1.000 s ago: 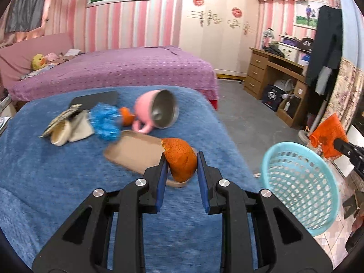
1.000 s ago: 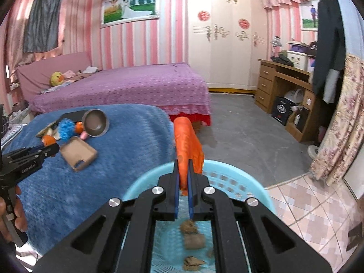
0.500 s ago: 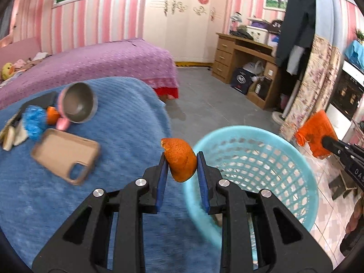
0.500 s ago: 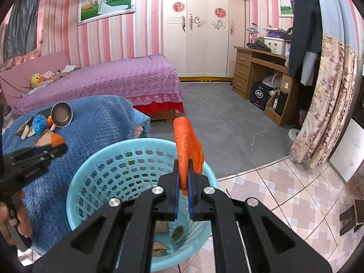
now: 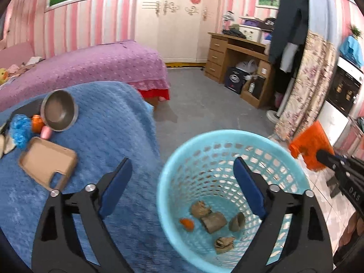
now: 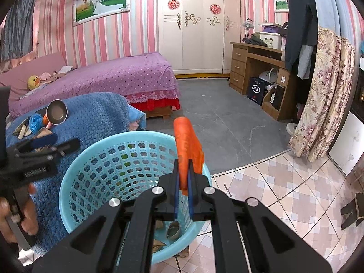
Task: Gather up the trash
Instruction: 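Carry both orange items over the blue basket and open both tools to drop them, then move both open tools back over the bed toward the wrapper and bag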
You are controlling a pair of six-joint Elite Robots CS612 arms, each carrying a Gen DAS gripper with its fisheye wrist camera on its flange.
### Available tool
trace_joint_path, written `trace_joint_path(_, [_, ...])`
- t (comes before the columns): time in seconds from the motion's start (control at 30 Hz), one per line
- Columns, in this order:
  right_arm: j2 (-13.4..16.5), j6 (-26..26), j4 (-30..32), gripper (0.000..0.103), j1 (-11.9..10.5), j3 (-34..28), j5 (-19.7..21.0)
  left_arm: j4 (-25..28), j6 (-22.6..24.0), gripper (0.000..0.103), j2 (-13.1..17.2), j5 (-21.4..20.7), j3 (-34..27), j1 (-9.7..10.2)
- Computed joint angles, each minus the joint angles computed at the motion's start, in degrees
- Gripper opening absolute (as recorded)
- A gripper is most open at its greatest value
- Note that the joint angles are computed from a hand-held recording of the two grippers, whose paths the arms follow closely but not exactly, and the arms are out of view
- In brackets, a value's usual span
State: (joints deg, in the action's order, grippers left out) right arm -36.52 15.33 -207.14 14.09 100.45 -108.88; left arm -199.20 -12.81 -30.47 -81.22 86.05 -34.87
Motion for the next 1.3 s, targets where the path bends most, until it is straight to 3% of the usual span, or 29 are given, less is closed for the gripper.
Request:
trace_joint_path(0.43, [1.77, 0.77, 1.03, 0.006, 0.74, -3.86, 1.95, -1.96, -1.19, 0.096, -1.91, 5.03, 3.42, 2.16])
trace_joint_path(0.67, [2.68, -1.87, 4.07, 0.009, 2.36, -7.20, -0.22, -3.40, -0.35, 0.097, -2.43, 6.20, 5.16, 2.69])
trace_joint_path(0.7, [2.80, -2.02, 4.55, 0.014, 2.63, -7.64, -0.96, -3.47, -0.43, 0.097, -2.56, 6.11, 5.38, 2.81])
trace_joint_path(0.77, [3.10, -2.04, 5.02, 0.062, 2.96, -8.36, -2.01, -3.86, -0.43, 0.097, -2.87, 5.92, 5.95, 3.18])
trace_joint_path(0.8, [3.32, -1.98, 4.83, 0.069, 3.20, -8.66, -2.66, -4.06, -0.33, 0.097, -3.02, 5.89, 6.19, 3.40])
trace_joint_path(0.9, [3.70, -2.84, 6.08, 0.072, 3.84, -9.69, -4.21, -5.49, 0.14, 0.097, -3.54, 6.64, 7.42, 3.89])
trace_joint_path(0.97, [3.95, -2.78, 6.50, 0.089, 4.39, -10.25, -5.60, -6.58, 0.39, 0.097, -3.89, 7.34, 8.34, 4.29])
trace_joint_path(1.03, [4.10, -2.28, 5.87, 0.095, 5.01, -10.56, -6.77, -7.21, 0.28, 0.097, -4.22, 7.64, 9.04, 4.86])
trace_joint_path(1.3, [3.94, -1.31, 5.52, 0.098, 6.44, -11.90, -9.25, -8.21, -0.45, 0.097, -5.21, 8.61, 10.93, 7.26])
